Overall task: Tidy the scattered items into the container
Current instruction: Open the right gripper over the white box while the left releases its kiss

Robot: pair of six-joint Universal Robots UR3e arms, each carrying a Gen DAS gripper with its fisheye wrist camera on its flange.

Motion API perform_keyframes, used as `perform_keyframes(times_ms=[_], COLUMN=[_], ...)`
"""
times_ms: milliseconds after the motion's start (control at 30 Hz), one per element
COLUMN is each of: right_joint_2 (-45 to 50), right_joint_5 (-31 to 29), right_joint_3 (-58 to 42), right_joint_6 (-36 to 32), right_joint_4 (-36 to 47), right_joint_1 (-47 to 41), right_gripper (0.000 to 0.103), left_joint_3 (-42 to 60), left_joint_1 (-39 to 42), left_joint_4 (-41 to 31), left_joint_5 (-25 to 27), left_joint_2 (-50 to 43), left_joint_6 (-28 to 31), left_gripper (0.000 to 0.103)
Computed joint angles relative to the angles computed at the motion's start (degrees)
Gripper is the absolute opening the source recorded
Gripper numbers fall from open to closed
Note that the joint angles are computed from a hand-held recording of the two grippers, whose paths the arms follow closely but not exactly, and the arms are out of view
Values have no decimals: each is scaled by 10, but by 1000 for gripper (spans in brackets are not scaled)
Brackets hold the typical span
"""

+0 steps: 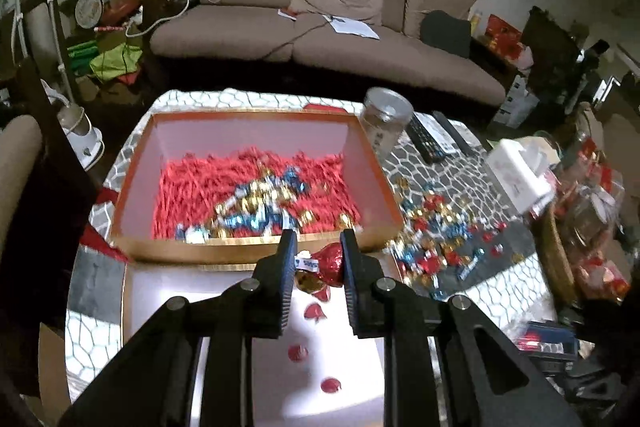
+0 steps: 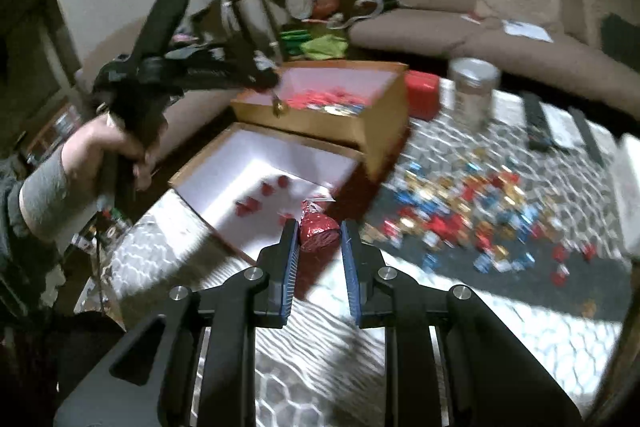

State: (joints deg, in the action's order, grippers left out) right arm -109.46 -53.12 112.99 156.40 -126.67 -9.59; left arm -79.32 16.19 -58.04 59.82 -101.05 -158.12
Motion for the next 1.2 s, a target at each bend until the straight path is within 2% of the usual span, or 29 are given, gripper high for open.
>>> perform_keyframes(times_ms=[167, 233, 267, 300, 500, 767, 933, 1000, 1133, 1200], right_joint_2=[177, 235, 255, 265, 270, 337, 367, 378, 394, 403], right_joint_5=[-85, -114, -125, -129, -126, -149, -155, -160, -166, -169], right_joint_3=[-91, -127, -138, -140, -132, -234, -255, -264, -285, -300], right_joint_6=[84, 95, 102, 109, 135, 106, 107, 112, 106, 102], right_joint_4=[-114, -123, -131, -144, -226, -240, -277, -279, -265, -255], right_joint_1=[152, 188, 199, 205, 209, 256, 275, 277, 282, 286], right_gripper=[20, 22, 26, 30, 30, 30, 30, 29, 20, 20], left_joint_3=[-31, -35, -40, -45, -45, -43, -44, -43, -39, -40], left_joint_1=[20, 31, 37, 41, 73, 98, 109, 111, 113, 114], left_joint_4=[-22, -35, -38, -41, -82, -112, -131, -135, -145, -145], left_joint_5=[-19, -29, -34, -38, -71, -89, -102, -103, -109, -111], left_joint_2=[32, 38, 43, 47, 56, 64, 70, 71, 71, 73], left_joint_6=[25, 37, 42, 45, 74, 103, 118, 122, 130, 131], left_gripper=[22, 22, 22, 22, 22, 22, 22, 22, 22, 22])
